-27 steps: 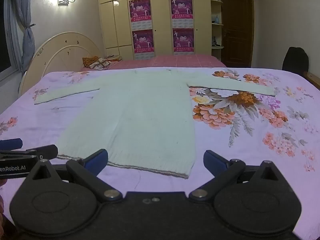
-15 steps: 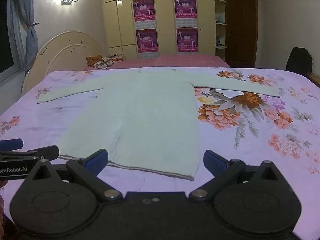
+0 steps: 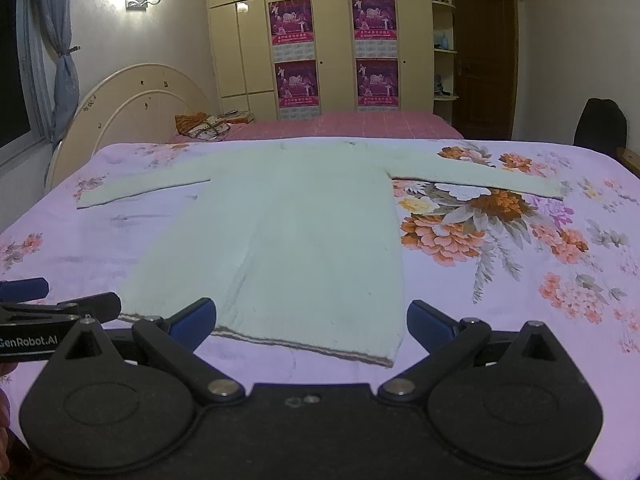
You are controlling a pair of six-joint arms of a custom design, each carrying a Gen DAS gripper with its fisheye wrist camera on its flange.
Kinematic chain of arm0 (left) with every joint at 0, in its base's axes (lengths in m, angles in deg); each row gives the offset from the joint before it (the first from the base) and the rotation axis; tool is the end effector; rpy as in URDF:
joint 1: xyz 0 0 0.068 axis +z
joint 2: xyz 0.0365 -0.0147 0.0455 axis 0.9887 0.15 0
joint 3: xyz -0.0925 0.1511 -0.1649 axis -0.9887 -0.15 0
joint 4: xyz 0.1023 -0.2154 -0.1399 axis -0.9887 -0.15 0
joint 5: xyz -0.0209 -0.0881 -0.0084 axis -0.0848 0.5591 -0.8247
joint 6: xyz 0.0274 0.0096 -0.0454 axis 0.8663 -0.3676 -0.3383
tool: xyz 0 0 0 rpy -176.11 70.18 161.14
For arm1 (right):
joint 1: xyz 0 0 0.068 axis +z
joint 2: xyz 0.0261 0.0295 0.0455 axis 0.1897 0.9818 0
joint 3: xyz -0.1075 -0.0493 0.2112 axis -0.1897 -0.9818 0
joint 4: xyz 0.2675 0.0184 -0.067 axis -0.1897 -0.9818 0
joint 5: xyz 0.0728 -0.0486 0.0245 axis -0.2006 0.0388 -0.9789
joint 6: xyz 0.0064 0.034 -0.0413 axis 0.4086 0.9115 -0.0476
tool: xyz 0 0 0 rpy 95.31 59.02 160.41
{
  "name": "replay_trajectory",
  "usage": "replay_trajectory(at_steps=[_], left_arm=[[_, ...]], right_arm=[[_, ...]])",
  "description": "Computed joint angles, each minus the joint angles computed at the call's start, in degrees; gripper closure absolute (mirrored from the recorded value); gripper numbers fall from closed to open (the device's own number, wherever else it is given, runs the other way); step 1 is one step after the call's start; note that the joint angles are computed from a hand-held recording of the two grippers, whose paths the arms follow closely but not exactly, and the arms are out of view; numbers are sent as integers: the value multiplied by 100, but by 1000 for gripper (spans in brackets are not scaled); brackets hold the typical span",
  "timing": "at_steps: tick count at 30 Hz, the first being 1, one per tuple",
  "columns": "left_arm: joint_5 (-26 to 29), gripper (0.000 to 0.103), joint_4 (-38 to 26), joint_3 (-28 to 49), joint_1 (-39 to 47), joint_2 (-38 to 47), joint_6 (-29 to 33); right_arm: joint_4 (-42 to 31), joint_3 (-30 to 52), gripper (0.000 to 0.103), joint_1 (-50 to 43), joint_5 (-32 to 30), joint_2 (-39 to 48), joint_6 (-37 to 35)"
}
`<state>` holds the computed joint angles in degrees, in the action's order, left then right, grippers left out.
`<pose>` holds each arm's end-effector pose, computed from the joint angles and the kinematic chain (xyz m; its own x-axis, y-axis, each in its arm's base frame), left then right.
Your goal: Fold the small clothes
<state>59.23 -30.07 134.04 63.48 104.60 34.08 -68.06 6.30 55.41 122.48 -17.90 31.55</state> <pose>0.2451 -0.0829 0.2407 -0.5193 0.2386 -0.8206 0.4228 0.9062 -0.0041 0.1486 0.1101 0.2485 -0.5246 0.2415 -0.8164 0.3331 0.9407 0.0642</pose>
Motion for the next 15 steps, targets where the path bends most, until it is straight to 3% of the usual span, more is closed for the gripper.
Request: replay_trajectory(at_steps=[15], left_arm=[[60,0,18,20,74,41,21]], right_arm=[[-1,65,1,46,40,83,24]])
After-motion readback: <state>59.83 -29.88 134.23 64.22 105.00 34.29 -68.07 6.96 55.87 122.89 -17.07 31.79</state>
